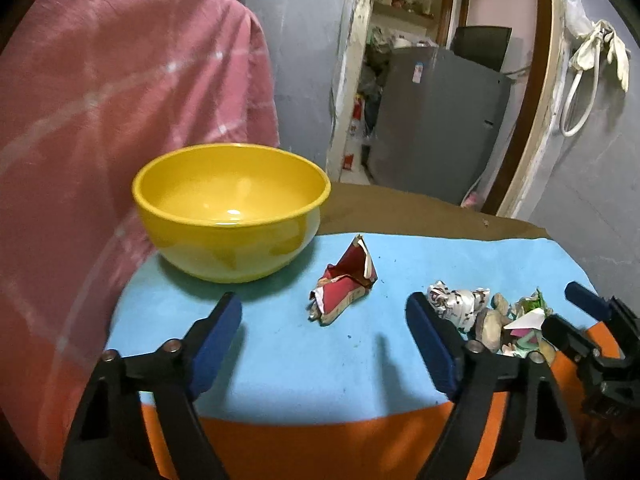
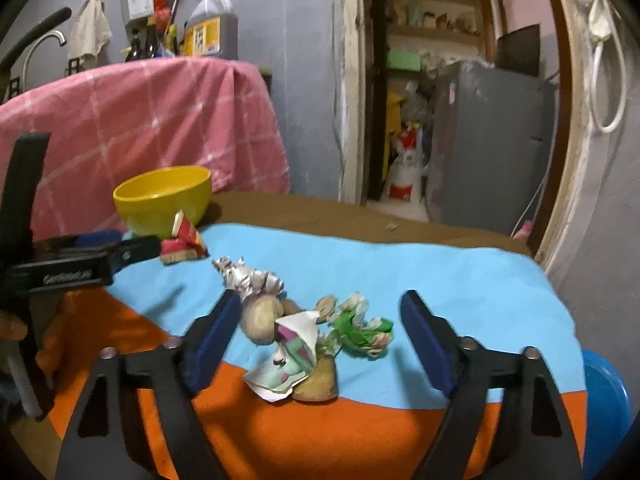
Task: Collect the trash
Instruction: 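Grasp the red-white box scrap with the left tool while the right grasps a white wrapper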
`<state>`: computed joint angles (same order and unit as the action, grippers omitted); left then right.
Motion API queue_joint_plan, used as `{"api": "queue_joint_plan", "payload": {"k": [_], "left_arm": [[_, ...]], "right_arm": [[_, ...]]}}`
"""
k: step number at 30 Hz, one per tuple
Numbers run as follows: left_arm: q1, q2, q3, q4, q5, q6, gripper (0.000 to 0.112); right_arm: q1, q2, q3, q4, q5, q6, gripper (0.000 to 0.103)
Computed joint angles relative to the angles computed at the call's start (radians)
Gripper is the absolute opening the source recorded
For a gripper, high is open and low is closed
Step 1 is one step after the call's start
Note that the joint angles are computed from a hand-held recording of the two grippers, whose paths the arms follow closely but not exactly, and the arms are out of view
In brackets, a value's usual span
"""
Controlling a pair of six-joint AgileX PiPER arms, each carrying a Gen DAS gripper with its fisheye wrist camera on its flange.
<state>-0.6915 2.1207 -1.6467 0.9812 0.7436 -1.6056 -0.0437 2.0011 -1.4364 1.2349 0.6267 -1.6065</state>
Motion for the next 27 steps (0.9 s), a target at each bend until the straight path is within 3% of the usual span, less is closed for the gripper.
{"api": "queue_joint_plan", "payload": {"k": [9,12,18,20,27], "left_arm": [[0.054,0.034,-0.065,-0.186,-0.059,0.181,0.048],[0.061,0.034,-0.068,-0.212,-0.063,0.207,0.039],[0.066,0.029,-0.059,-0.223,-0.073,0.188,0.024],[0.071,0.021,-0.041,-0.22,-0.086,0.171,0.019],[0.07,-0.001,-0.001,-0.191,-0.117,0.134,0.013]], "right_arm": [[0.034,0.085,-0.162,-0.298,0.08,0.297,0.046],[0.037,0.084,-0.159,-0.311,0.084,0.298,0.038],[0.039,0.07,-0.129,-0.301,0.081,0.249,0.036],[0.037,0.071,-0.129,-0.305,0.092,0.246,0.031],[0.047,0.072,-0.117,-0.353,0.104,0.256,0.015]]}}
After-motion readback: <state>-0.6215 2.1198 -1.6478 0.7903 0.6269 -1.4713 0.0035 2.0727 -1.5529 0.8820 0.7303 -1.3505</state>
